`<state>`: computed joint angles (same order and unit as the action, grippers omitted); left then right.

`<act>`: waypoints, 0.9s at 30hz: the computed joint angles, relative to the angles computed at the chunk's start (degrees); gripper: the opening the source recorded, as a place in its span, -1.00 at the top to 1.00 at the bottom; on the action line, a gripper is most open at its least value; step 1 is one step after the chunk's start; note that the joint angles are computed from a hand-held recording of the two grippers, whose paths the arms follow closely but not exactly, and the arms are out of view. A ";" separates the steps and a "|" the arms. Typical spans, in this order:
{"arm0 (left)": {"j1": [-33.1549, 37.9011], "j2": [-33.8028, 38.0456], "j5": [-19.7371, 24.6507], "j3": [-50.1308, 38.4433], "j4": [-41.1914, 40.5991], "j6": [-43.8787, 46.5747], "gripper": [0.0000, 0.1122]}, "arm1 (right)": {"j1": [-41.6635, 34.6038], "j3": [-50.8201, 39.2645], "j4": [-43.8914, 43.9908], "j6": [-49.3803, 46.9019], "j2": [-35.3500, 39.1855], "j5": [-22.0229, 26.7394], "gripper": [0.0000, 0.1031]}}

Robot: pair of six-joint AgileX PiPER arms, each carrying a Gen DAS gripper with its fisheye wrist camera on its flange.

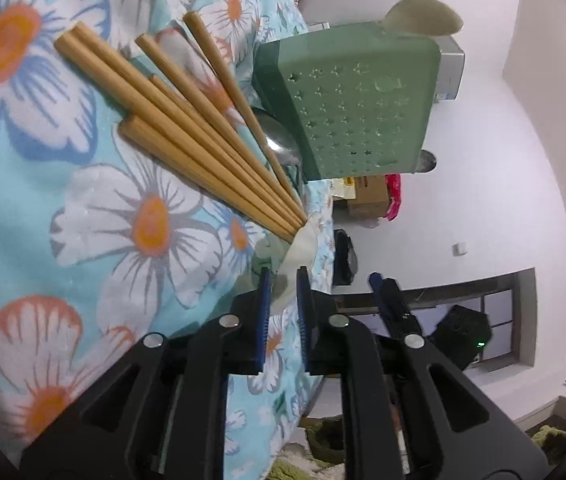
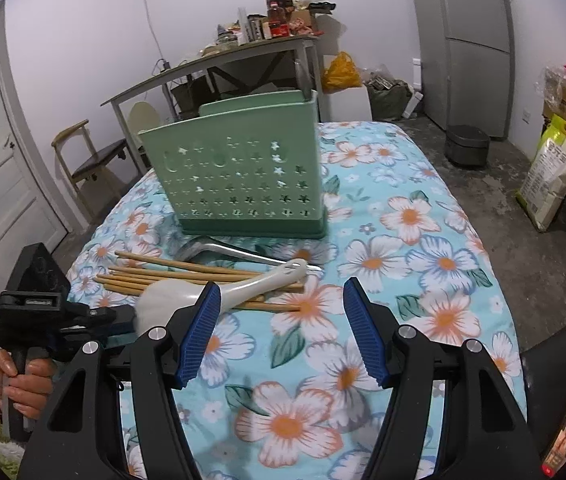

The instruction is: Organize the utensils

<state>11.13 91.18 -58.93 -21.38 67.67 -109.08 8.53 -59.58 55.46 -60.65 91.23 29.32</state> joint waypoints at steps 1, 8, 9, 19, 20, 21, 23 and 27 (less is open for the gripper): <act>-0.48 0.00 0.74 -0.57 0.39 -0.15 0.78 | 0.16 0.14 0.18 -0.41 -0.17 -0.17 -0.21; -7.36 -0.81 9.90 -5.60 1.71 -3.00 0.78 | -0.18 0.52 0.03 0.08 -0.06 -0.01 -0.21; -8.97 -0.68 11.86 -6.45 1.25 -2.96 0.78 | -0.32 0.52 0.00 0.17 -0.03 0.10 -0.21; -20.40 -7.58 32.34 -13.27 10.24 -7.73 -0.01 | -0.83 0.07 -0.19 0.28 0.54 0.68 -0.21; -20.09 -7.12 32.03 -13.39 10.25 -7.67 -0.01 | -0.79 0.06 -0.10 0.21 0.59 0.72 -0.21; -19.57 -6.59 31.40 -13.43 9.33 -6.54 0.01 | -0.70 0.07 -0.11 0.19 0.64 0.71 -0.21; -19.52 -5.69 31.39 -14.13 9.45 -5.66 0.08 | -0.50 0.01 -0.24 0.35 0.77 0.68 -0.21; -19.24 -3.52 30.16 -15.79 11.58 -4.41 0.20 | -0.31 -0.18 -0.29 0.52 1.00 0.72 -0.21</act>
<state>-8.11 87.66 -28.77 -37.17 79.25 -113.48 8.22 -59.76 55.17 -60.13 92.23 30.04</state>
